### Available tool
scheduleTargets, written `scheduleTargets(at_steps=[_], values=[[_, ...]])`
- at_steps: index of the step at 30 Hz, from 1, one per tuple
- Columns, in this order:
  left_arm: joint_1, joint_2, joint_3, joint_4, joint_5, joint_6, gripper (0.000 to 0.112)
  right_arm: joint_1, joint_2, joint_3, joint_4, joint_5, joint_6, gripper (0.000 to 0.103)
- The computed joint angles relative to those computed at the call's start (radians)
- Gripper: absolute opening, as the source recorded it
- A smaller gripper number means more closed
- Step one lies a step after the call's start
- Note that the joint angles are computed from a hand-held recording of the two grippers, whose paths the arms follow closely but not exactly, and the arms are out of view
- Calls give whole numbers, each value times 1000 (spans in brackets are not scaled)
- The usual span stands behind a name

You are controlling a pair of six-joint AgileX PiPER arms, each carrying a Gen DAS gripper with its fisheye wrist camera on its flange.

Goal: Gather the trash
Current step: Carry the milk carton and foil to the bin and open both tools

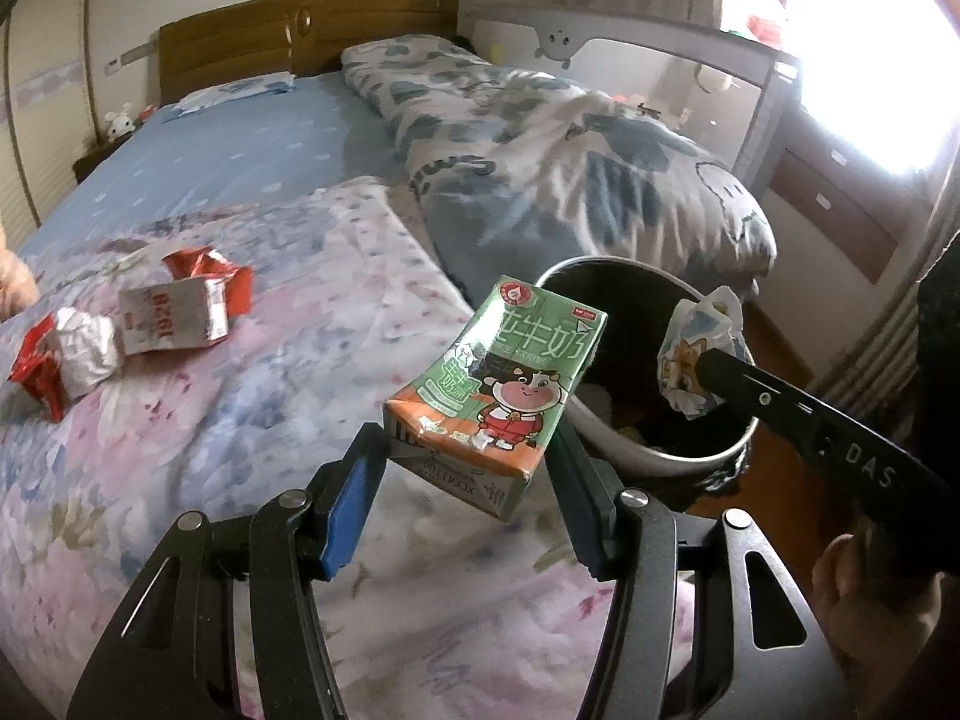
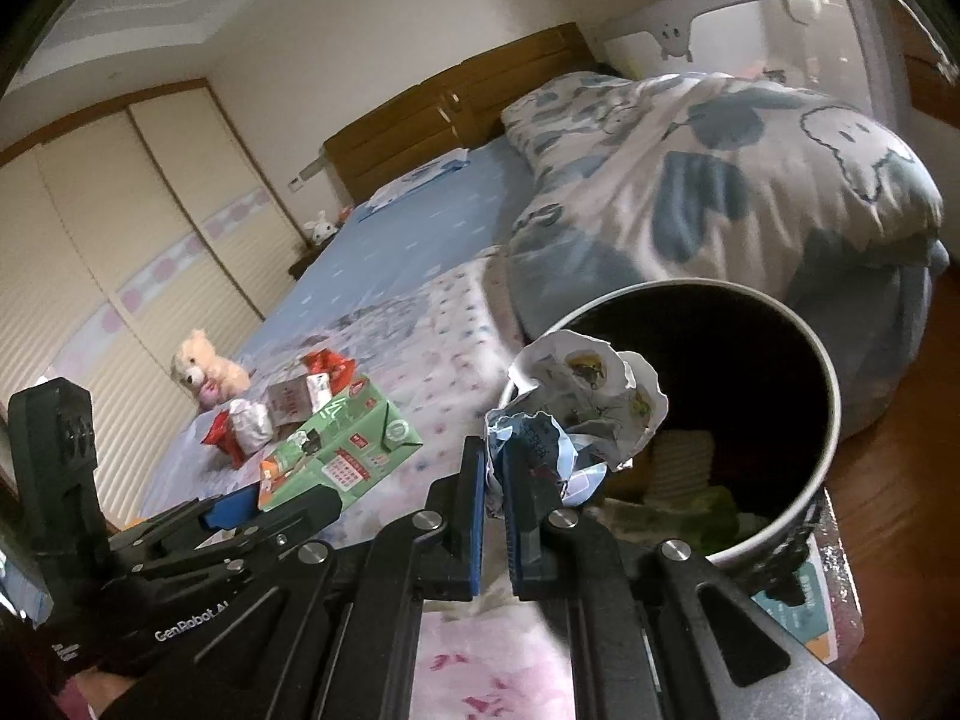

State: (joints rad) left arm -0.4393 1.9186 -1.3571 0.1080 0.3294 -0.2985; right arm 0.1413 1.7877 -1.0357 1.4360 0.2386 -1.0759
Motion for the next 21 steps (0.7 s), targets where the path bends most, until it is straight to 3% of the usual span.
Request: scheduleTargets(at_steps=[21], values=[[-91,219,-357,40,177,-28,55,-155,74,-28,-11,80,33,6]])
